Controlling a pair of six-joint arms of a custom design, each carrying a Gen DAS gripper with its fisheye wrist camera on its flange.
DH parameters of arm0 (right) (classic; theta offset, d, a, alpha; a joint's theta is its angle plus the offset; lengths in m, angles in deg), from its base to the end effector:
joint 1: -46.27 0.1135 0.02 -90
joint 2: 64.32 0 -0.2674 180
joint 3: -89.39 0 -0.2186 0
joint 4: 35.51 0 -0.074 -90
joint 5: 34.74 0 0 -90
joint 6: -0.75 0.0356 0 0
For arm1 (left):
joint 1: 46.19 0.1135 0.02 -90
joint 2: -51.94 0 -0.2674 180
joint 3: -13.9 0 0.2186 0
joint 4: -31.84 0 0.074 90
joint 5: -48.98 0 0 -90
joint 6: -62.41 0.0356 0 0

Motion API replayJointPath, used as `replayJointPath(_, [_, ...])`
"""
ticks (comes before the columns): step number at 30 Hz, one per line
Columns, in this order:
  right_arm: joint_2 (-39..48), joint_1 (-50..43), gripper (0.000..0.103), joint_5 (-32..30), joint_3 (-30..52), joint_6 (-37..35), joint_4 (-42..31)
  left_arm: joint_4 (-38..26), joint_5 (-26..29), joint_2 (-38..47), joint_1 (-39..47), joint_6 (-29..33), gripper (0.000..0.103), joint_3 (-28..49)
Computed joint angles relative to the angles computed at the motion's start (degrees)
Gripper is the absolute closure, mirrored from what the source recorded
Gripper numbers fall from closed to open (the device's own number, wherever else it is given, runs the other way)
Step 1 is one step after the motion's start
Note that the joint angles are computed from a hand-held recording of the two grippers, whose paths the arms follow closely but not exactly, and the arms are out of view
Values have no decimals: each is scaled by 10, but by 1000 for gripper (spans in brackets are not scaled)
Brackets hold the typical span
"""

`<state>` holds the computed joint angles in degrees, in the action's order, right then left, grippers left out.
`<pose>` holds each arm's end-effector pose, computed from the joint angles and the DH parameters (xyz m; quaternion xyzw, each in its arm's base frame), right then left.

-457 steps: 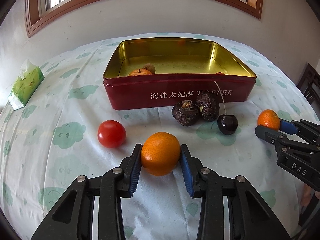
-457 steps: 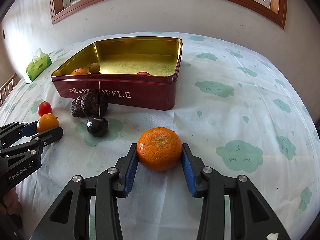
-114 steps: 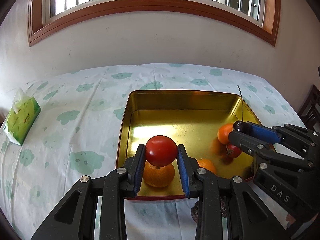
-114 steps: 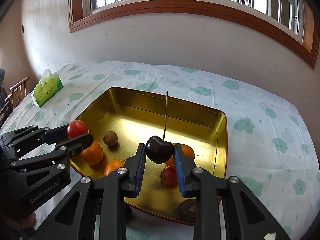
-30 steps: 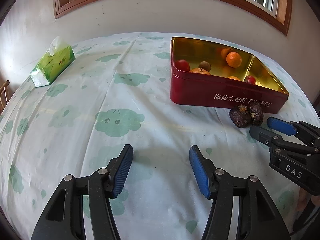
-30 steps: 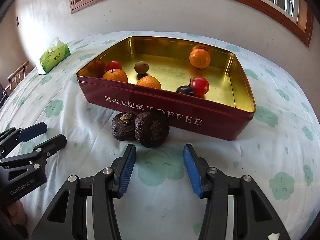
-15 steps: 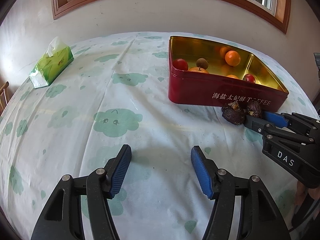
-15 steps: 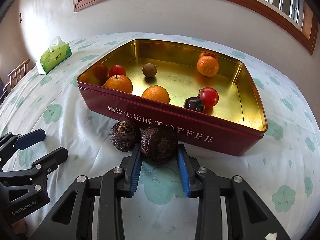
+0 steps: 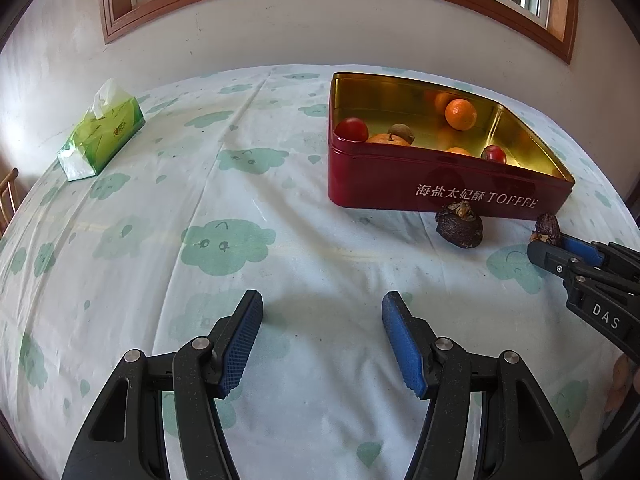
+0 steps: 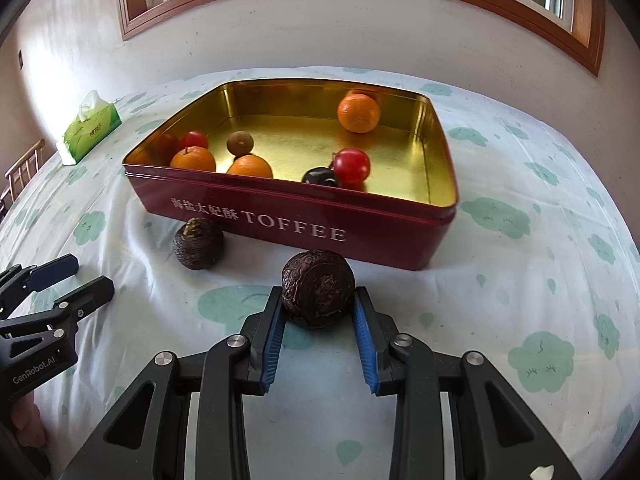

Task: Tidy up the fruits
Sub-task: 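Close the left tool on the other brown dried fruit while the right tool holds its fruit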

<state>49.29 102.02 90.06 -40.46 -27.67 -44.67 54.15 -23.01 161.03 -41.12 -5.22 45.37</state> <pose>0.1607 0.1998 0.0644 0.0931 0.9398 -0.0306 0.3275 0.2158 0.0081 0.0640 0.1879 0.9250 -0.0753 0.3215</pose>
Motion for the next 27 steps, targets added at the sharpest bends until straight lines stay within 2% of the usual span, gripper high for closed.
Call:
replayJointPath(11, [-29,-11,73,6,-56,16,12,30,-27,-16,-95,-34,40,-26])
replayJointPath(21, [-57,-30,72,3,-110,19,48,12,-47,-16,-164,-78,40,0])
replayJointPath(27, [-55,-31,72,3,-105,18,43,8,-62,5,-195,-104,40,21])
